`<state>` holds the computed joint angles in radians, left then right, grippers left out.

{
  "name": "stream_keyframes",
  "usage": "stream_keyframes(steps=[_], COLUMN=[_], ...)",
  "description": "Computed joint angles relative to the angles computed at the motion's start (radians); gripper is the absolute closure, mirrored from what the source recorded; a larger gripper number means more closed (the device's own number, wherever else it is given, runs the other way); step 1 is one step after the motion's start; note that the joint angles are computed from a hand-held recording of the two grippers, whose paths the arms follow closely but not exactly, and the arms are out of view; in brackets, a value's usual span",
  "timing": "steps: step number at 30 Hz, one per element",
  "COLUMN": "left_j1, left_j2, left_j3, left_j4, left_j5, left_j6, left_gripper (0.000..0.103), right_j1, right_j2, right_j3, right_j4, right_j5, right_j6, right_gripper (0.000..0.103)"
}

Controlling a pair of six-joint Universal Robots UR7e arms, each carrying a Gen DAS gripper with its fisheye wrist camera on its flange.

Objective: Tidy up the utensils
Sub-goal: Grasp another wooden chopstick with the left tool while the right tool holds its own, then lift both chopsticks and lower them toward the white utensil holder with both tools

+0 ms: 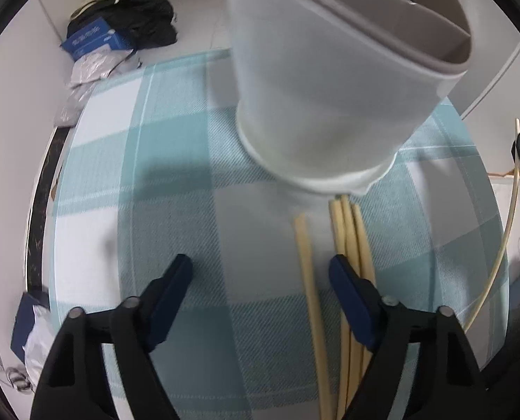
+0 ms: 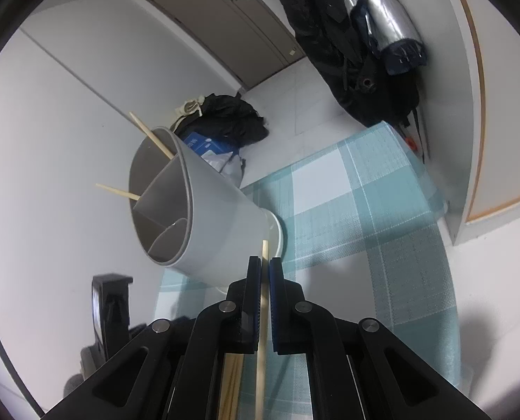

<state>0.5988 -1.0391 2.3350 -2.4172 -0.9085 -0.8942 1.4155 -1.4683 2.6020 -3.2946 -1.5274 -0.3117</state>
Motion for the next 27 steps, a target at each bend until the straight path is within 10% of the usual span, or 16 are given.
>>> stream_keyframes(steps=[8, 27], left_j1=[-0.032, -0.217], left_j2=[0.005, -0.147], left_j3=[-0.002, 0.13], left_j4=[0.003, -0.141], left_j5=[-0.007, 0.132], left_j6=[-0.057, -0.166], left_gripper=[0.092, 0.1], right_j1=[0.001, 0.071], right_j2=[-0.008, -0.028], right_j3=[0.005, 0.103], right_j4=[-0.008, -0.197], right_j5=[-0.008, 0.033], right_j6=[0.0, -0.141], right_gripper=[0.099, 0.099])
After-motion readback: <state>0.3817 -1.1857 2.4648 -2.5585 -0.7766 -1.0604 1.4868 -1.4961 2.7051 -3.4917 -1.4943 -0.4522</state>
